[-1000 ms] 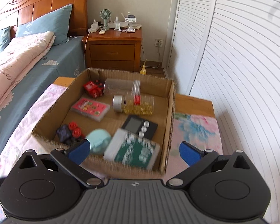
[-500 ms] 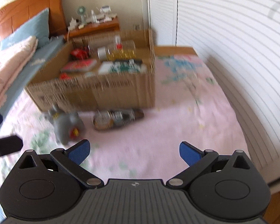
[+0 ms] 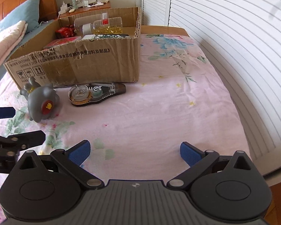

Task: Organize rigid objects
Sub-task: 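Move left tool to grey plush toy and grasp it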

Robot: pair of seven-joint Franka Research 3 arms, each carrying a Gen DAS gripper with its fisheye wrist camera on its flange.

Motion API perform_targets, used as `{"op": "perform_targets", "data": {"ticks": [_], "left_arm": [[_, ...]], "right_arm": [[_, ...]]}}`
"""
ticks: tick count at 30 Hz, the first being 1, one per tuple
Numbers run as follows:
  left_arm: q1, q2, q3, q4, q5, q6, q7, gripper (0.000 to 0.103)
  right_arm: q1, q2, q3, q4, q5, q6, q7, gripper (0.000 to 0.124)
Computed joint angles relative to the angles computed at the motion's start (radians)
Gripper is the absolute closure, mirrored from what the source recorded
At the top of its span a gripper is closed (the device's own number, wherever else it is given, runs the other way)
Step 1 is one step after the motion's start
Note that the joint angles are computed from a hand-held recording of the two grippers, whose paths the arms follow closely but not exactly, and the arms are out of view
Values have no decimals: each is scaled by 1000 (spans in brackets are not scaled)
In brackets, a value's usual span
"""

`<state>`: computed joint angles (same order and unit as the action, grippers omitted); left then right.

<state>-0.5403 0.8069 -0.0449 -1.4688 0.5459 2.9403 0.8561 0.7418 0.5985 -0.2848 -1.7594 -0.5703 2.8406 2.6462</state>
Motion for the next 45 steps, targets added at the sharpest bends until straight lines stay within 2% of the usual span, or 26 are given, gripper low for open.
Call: {"op": "perform_targets", "data": {"ticks": [6, 15, 21, 23, 27, 28, 31, 34, 37, 42, 45], "left_arm": [[-50, 36, 63, 47, 48, 4, -41, 1], [-30, 109, 44, 160, 42, -6, -10, 1], [-39, 108, 57, 162, 37, 3, -23, 5], [-39, 98, 59, 146, 41, 25, -26, 10], [-17, 99, 25, 151, 6, 20, -14, 30], [-17, 98, 26, 150, -2, 19, -20, 30], [-23, 82, 36, 128, -24, 19, -65, 30], [-57, 43, 82, 85, -11, -11, -138, 30], [-81, -8, 118, 18, 24, -32, -230, 30], [-120, -67, 168, -50, 124, -113, -371, 30], [-93, -78, 149, -81, 161, -88, -422, 29]], "right_arm": [[6, 3, -10, 0, -24, -4, 1, 21], [41, 7, -58, -20, -74, 49, 43, 21], [54, 11, -77, -24, -82, 66, 52, 21], [63, 14, -88, -24, -87, 73, 61, 21], [76, 20, -103, -22, -89, 78, 71, 21], [78, 21, -107, -22, -89, 79, 74, 21], [90, 23, -121, -26, -96, 89, 84, 21], [105, 26, -139, -30, -104, 100, 98, 21], [119, 29, -155, -33, -109, 108, 111, 21], [153, 36, -192, -38, -120, 114, 149, 21], [176, 43, -216, -36, -134, 113, 185, 21]]}}
